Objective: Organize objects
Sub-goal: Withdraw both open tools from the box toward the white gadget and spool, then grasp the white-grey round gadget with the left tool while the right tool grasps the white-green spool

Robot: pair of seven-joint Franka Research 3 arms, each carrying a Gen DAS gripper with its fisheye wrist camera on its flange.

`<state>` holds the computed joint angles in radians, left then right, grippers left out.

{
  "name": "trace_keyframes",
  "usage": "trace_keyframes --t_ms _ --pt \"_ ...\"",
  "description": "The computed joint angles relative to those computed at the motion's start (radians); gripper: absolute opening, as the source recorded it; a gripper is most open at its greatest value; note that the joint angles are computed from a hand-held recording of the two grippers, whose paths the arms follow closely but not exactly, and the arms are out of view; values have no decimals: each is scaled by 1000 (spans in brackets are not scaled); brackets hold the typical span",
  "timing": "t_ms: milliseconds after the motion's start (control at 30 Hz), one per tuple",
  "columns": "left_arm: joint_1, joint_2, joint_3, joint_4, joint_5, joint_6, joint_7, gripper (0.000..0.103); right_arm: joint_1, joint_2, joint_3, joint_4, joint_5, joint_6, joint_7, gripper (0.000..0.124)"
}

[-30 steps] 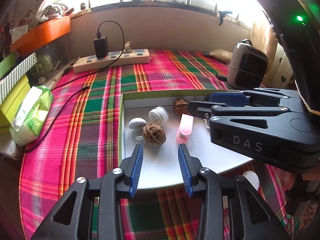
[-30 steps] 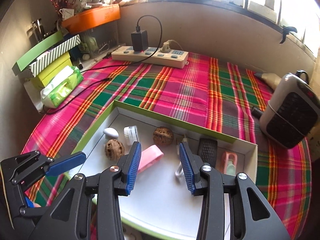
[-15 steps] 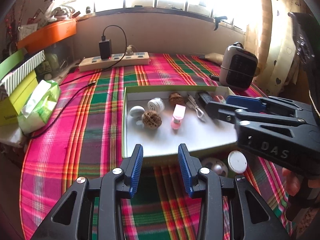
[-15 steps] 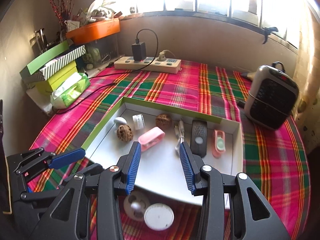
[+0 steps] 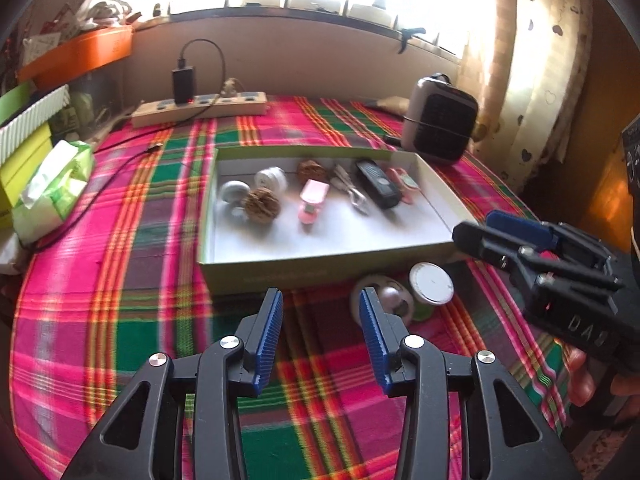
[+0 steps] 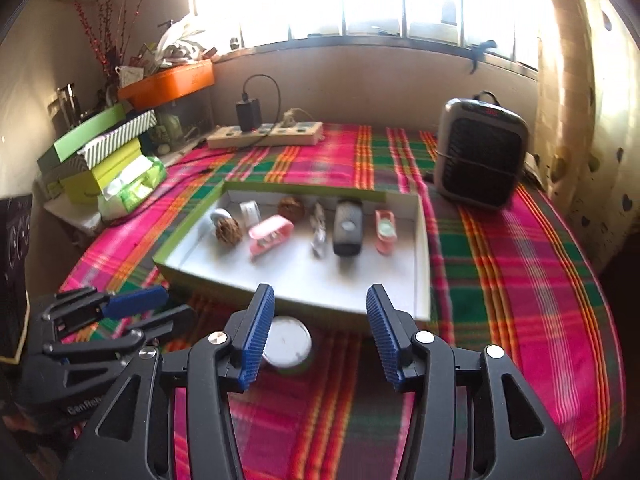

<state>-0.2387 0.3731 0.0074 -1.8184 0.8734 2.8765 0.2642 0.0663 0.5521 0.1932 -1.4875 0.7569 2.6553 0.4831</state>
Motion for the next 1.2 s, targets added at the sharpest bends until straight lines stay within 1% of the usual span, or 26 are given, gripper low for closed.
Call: trace_keyframes --t_ms 67,133,200,300,400,600,800,967,1100,1200 --pt "21 13 -28 5 -48 17 46 40 -4 -11 -4 -27 0 12 -7 50" --pt "25 27 -39 15 -80 29 88 43 -17 -18 -1 -46 15 7 -14 50" --pt "49 45 -71 24 -146 45 169 46 -30 -26 2 -63 36 2 -19 50" --pt "35 64 -62 39 -198 53 210 47 -38 -31 -3 -74 49 -8 -22 50" --pt "18 80 -49 59 -231 43 234 47 -47 -40 -5 -88 68 -11 -37 50" --pt "18 121 -66 122 -303 -18 333 47 -56 -42 -11 -90 94 -20 -46 50" --pt "-1 150 -50 173 -328 -62 352 47 -58 -42 -17 -88 103 -34 -57 50" --pt "-7 156 -43 183 -328 -70 351 47 -52 -35 -23 -82 91 -44 -49 50" --pt "-3 151 -44 169 -336 -51 344 46 -49 -35 -24 -85 85 -43 -48 50" --pt "0 142 -39 147 -338 -19 326 43 -43 -34 -28 -86 72 -43 -38 50"
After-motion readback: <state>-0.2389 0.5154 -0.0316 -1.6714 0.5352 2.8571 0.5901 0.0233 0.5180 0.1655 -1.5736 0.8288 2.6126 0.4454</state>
